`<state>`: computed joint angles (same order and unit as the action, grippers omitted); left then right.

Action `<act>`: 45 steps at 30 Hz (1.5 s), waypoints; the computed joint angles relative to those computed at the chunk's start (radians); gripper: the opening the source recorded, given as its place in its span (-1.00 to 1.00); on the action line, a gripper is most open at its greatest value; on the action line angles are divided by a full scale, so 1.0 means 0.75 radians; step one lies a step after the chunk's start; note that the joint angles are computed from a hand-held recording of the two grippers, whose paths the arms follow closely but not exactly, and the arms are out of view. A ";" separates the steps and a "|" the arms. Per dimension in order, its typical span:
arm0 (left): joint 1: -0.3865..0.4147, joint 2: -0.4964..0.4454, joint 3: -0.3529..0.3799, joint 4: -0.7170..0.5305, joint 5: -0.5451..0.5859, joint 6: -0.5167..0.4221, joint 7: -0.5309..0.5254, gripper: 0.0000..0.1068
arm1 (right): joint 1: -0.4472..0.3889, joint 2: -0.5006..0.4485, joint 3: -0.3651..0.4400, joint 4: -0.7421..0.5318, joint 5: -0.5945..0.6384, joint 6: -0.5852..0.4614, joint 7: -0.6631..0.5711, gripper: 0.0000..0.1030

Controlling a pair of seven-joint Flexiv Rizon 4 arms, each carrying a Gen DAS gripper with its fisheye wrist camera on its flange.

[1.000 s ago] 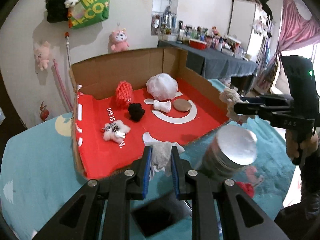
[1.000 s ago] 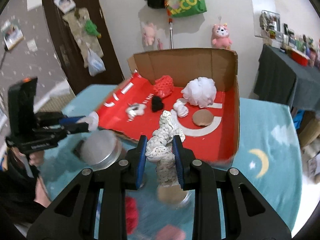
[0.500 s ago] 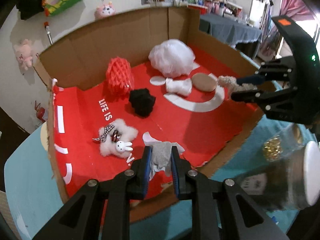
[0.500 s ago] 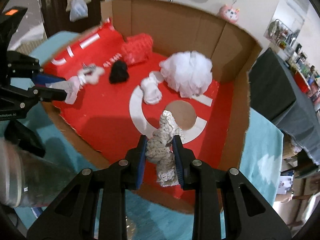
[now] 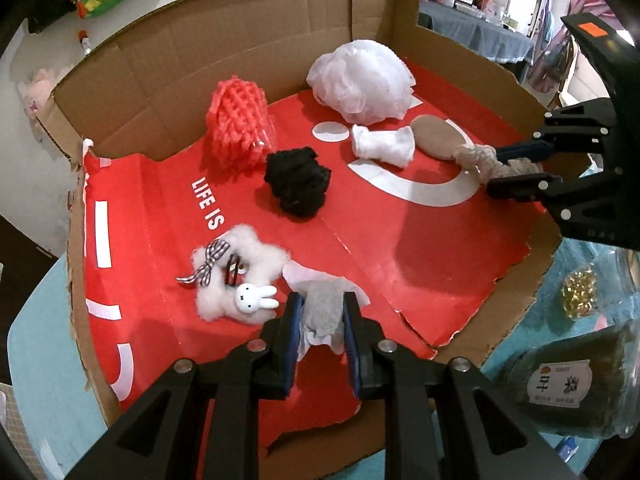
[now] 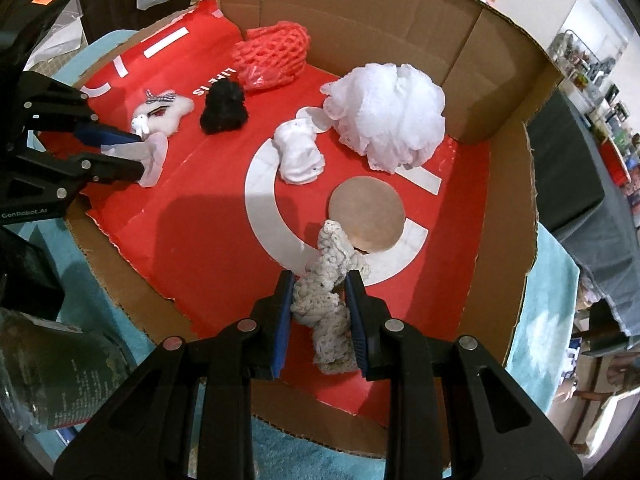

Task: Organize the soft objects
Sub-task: 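Open both tools to release the sachet and lace strip in the box, then withdraw both tools from the box back over the table items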

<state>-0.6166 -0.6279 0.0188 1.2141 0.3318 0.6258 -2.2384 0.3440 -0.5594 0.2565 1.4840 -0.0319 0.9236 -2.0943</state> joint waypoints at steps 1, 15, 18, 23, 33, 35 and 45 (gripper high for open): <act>0.001 0.003 -0.001 0.008 -0.002 0.005 -0.001 -0.59 | -0.002 -0.002 0.002 -0.008 0.006 -0.012 0.003 -0.52; -0.008 0.018 0.010 0.061 0.020 0.062 -0.068 -0.17 | -0.010 -0.019 0.004 -0.060 0.052 -0.067 0.019 -0.45; -0.013 0.029 0.015 0.070 0.031 0.081 -0.098 -0.03 | -0.016 -0.015 0.009 -0.065 0.071 -0.077 0.027 -0.03; -0.036 0.066 0.031 0.089 0.077 0.100 -0.173 0.15 | -0.018 0.008 0.016 -0.042 0.103 -0.028 0.027 0.21; -0.125 0.198 0.055 0.141 0.286 0.114 -0.487 0.56 | -0.082 0.132 0.056 0.023 0.232 0.023 0.033 0.27; -0.155 0.223 0.056 0.138 0.352 0.089 -0.560 0.63 | -0.088 0.156 0.063 0.038 0.260 0.044 0.029 0.33; -0.342 0.298 0.007 0.062 0.753 -0.121 -0.934 0.93 | -0.169 0.421 0.120 0.270 0.537 0.246 -0.133 0.57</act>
